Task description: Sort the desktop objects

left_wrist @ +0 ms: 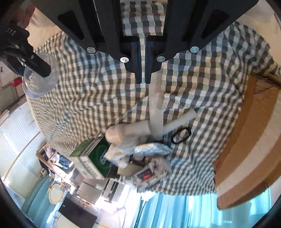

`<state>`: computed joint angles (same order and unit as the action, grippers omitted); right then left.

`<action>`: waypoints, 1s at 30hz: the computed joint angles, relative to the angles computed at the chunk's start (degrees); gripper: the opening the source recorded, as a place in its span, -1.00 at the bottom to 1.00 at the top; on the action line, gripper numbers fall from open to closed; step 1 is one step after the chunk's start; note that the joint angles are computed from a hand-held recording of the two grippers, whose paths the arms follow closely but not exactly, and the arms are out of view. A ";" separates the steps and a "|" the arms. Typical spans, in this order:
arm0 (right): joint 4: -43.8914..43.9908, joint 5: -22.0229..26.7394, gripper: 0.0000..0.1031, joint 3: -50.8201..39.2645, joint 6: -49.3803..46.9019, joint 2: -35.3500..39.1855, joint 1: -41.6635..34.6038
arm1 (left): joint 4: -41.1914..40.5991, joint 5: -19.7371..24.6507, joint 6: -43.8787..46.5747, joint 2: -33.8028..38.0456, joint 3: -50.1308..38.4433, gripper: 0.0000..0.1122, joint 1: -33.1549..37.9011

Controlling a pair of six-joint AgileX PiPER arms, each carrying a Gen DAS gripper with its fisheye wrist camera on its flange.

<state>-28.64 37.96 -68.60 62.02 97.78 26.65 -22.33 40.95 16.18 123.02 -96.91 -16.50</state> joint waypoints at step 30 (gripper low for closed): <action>1.27 -2.15 0.71 0.56 -1.04 0.82 -0.36 | 12.74 2.65 -12.58 11.33 -10.24 -0.07 -2.81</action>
